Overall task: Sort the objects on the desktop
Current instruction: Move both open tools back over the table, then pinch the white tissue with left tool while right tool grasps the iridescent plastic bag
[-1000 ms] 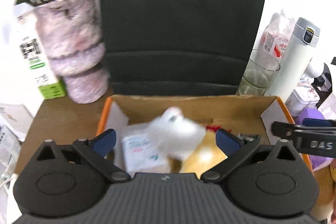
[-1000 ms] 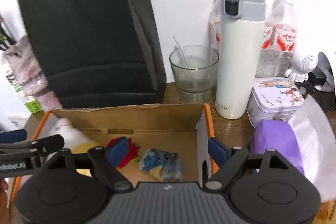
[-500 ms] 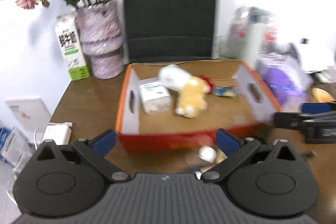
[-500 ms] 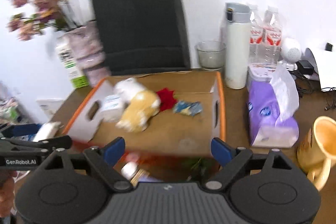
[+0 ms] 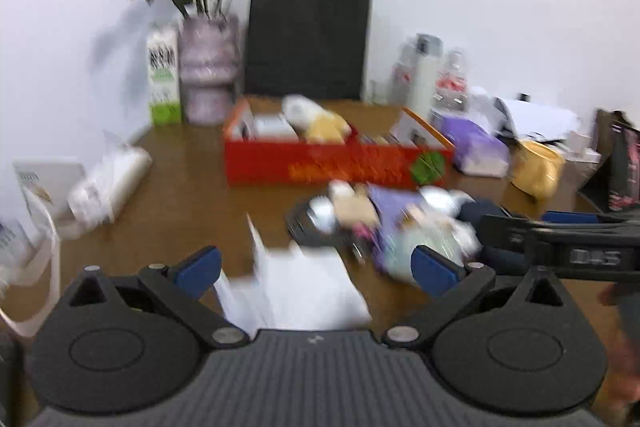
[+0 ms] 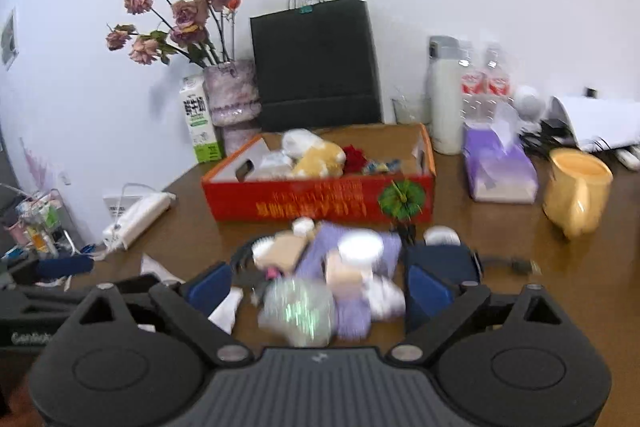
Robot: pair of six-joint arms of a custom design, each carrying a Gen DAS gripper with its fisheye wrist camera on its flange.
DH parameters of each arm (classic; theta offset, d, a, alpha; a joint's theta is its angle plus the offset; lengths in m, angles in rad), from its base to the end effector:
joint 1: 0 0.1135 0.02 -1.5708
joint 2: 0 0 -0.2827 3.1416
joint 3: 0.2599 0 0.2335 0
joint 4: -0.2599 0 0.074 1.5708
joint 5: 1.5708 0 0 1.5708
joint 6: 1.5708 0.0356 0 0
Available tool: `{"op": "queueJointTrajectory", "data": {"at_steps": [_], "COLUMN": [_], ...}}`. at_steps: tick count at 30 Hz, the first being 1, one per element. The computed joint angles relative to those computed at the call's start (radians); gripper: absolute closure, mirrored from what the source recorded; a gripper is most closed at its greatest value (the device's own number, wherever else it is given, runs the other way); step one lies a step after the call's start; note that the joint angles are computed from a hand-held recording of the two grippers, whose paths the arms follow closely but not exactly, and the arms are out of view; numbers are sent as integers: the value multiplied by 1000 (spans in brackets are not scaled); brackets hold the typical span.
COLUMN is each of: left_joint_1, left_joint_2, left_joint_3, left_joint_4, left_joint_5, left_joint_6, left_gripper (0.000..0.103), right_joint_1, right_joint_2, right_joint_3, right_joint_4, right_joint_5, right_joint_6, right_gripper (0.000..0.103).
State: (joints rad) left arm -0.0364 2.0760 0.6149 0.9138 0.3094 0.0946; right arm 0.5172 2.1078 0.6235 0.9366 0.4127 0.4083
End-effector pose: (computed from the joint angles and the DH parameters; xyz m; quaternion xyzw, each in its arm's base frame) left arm 0.3327 -0.0230 0.0870 0.1317 0.8547 -0.1202 0.4876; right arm 0.2982 0.1532 0.0813 0.0537 0.8577 0.0540 0.5085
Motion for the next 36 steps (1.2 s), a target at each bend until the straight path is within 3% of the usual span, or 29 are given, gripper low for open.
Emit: {"op": "queueJointTrajectory", "data": {"at_steps": [2,6,9,11,15,22,27,31,33,34,35,36], "left_joint_1": [15,24,46,39,37,48,28,24,35,41,43,45], "left_joint_2": [55,146,177,211,224,213,220,234,240,242,243,241], "left_joint_3": [-43,-81,-78,-72,-71,-35,49,160,202,222,236,248], "left_joint_4": [91,216,203,238,250,191,201,95,25,-21,-59,-100], "left_joint_5": [32,-28,0,-23,-20,-14,-54,-60,-30,-21,-28,-35], "left_joint_6": [36,31,37,30,47,13,-28,-77,-89,-88,-84,-80], "left_gripper": [0,0,0,0,0,0,1,23,37,56,84,93], "right_joint_1": [53,88,89,102,92,114,73,4,-28,-39,-45,-49], "right_joint_2": [55,116,155,199,222,241,189,192,220,237,250,252], "right_joint_3": [-24,-65,-112,-124,-121,-110,-44,96,174,210,248,273], "right_joint_4": [60,127,203,264,289,307,251,142,76,46,-9,-59], "right_joint_5": [64,96,51,86,79,126,49,-65,-111,-127,-138,-143], "right_joint_6": [-2,-26,-14,1,15,-17,-88,-105,-93,-92,-90,-77], "right_gripper": [9,9,9,8,8,8,11,15,27,40,59,61]}}
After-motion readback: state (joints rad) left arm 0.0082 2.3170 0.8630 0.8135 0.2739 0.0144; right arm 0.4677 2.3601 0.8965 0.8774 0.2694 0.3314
